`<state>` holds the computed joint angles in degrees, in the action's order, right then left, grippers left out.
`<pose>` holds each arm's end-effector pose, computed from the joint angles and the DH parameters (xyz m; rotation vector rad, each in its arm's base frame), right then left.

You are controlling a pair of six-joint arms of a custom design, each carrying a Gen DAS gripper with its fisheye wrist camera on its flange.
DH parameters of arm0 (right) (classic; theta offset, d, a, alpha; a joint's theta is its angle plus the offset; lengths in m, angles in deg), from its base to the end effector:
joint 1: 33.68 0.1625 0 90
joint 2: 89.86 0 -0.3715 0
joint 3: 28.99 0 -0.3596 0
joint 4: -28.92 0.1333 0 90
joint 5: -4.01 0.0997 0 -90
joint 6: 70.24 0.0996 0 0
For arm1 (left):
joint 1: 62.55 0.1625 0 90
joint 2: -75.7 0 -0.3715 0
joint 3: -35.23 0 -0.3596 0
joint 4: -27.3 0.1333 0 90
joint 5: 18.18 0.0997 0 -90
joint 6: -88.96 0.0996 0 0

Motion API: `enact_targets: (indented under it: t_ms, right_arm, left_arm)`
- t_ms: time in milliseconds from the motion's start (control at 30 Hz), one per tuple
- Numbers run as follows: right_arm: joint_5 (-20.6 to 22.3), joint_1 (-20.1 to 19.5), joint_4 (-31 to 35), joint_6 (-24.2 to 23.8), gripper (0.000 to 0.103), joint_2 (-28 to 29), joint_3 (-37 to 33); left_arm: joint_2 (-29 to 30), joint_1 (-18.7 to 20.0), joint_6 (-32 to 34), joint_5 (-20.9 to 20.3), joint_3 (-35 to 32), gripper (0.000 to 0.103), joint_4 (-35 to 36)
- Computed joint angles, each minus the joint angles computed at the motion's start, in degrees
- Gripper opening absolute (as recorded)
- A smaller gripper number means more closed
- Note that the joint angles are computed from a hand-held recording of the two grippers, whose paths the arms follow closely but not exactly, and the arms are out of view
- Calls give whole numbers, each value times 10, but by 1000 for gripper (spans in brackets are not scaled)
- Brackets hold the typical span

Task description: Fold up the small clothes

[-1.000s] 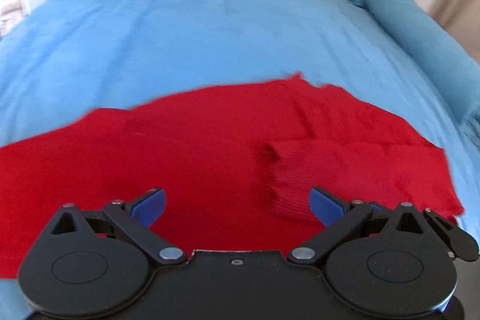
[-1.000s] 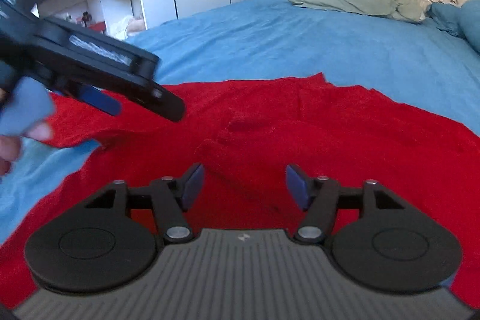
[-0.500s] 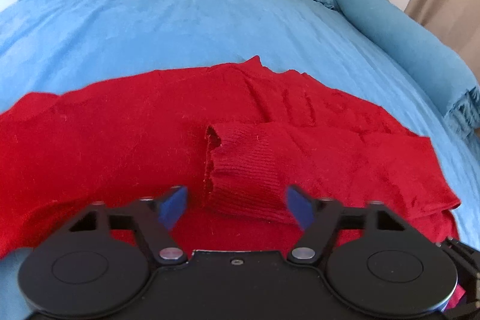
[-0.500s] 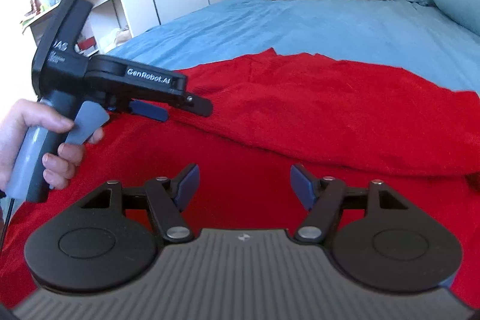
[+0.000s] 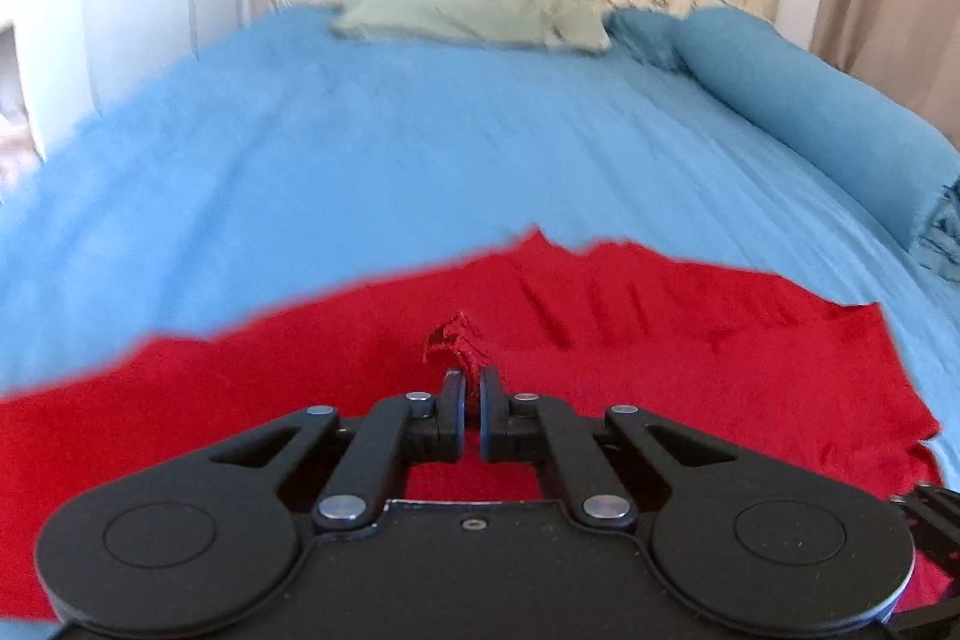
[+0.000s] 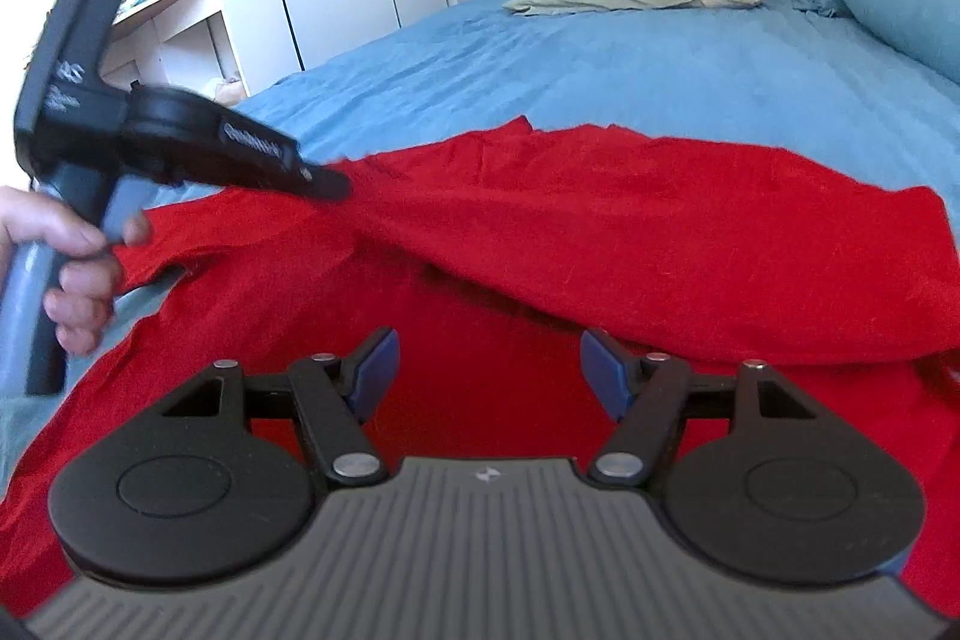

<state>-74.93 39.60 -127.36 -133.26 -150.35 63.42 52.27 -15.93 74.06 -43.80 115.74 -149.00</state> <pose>-0.0340 -0.6431 0.2712 1.1704 -2.5255 0.8329 -0.2804 -0.6216 0.0194 0.1847 2.1455 -1.1352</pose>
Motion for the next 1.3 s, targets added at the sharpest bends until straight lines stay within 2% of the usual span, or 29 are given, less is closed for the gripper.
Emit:
enact_targets:
  t_ms: [100,233,300,400,467,533,567,667,700,733,767,833,900,1000,1100,1167,1200,1300]
  right_arm:
    - [1,2,-2,1,83,-1,0]
    - [-4,4,-16,1,83,1,1]
    - [-15,5,-27,6,83,6,-2]
    - [-40,7,-79,20,83,16,-5]
    - [-70,10,-144,25,84,21,-1]
    - [-88,6,-209,6,90,23,6]
    - [-92,3,-234,-5,90,24,7]
    - [-96,-12,-257,-32,90,29,-9]
    - [-101,-14,-258,-33,90,33,-19]
    - [-106,-16,-255,-34,89,38,-31]
    - [-111,-16,-254,-36,88,43,-41]
    - [-123,-16,-260,-57,87,59,-61]
    - [-139,-13,-272,-95,87,75,-76]
    - [-129,-19,-284,-146,85,90,-87]
    - [-119,-19,-291,-157,76,106,-101]
    - [-123,-16,-298,-139,70,119,-116]
    - [-132,-13,-295,-121,62,124,-126]
    - [-172,-11,-284,-43,60,129,-151]
  left_arm:
    - [-17,-2,5,43,28,4,-22]
    - [-52,8,-61,41,71,4,29]
    - [-53,9,-74,41,78,4,41]
    - [-50,6,-72,50,85,4,29]
    - [-52,5,-78,60,91,4,24]
    - [-54,6,-98,70,96,4,34]
    - [-61,8,-124,75,99,4,67]
    - [-64,13,-129,64,106,6,61]
    - [-68,13,-147,63,109,13,73]
    - [-70,10,-163,66,111,37,85]
    - [-69,7,-163,72,112,71,74]
    - [-52,-3,-113,89,108,89,-2]
    - [-40,-12,-57,99,101,89,-59]
    - [-34,-16,-36,94,88,89,-63]
    - [-24,-18,-22,90,73,89,-62]
    - [-18,-18,-19,87,64,89,-59]
    - [-16,-18,-19,85,61,89,-56]
    - [-11,-15,-14,80,56,89,-51]
